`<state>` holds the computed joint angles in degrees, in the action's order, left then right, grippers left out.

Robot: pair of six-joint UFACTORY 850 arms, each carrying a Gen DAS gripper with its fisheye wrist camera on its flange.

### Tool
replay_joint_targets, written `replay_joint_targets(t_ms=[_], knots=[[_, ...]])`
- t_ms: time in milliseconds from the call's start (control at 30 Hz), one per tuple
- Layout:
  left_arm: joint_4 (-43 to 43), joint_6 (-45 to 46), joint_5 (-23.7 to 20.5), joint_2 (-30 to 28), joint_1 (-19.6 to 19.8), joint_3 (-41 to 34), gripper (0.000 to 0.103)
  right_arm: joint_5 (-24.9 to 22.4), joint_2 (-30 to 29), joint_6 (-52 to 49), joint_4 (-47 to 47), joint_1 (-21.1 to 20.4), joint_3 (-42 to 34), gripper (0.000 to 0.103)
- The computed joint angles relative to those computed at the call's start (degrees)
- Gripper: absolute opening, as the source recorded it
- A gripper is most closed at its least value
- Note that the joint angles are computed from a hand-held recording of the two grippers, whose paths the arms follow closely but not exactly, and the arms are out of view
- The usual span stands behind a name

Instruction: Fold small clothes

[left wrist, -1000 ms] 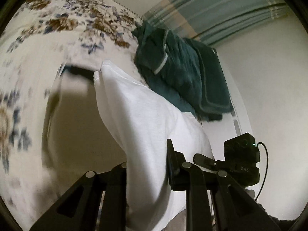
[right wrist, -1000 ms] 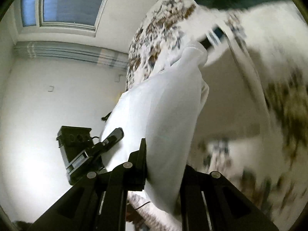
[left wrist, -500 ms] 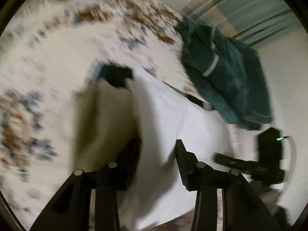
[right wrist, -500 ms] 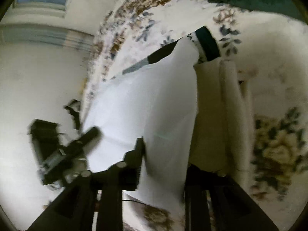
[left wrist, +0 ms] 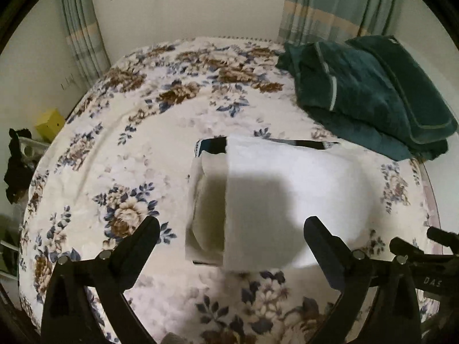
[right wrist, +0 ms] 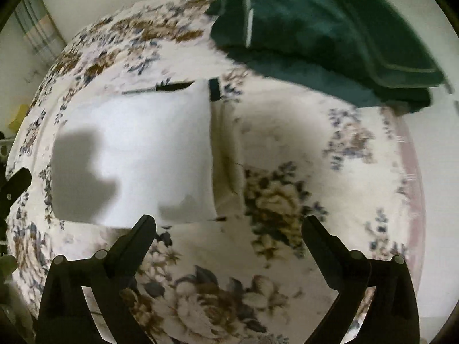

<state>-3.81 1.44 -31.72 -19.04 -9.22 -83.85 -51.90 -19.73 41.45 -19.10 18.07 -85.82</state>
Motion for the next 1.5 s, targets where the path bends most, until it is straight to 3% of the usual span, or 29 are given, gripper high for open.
replay_joint_targets(t_ms=[333, 667, 1100, 1300, 1500], knots=[[5.8, -7.0, -2.1, 14.9, -1.8, 7.0, 0.103, -9.4, 15.4, 8.9, -8.8, 7.1, 2.9, 0.103], [12.3, -13.7, -7.2, 29.8, -4.8, 10.4, 0.103, -23.4, 27.1, 14.1, -17.5, 20.3, -1.0, 0.103], [16.1, -17.7, -12.7, 40.5, -8.9, 9.5, 0.103, -40.6, 31.5, 20.3, -29.4, 41.8, -9.7, 0.103], [17.8, -19.6, -13.0, 43.9, -10.1, 9.5, 0.103, -46.1, 31.4, 21.2, -33.9, 49.0, -13.3, 0.103], [19.2, -21.2, -12.9, 46.0, -10.5, 10.3, 0.103, -48.8, 31.0, 21.3, -36.8, 53.0, -15.2, 0.103]])
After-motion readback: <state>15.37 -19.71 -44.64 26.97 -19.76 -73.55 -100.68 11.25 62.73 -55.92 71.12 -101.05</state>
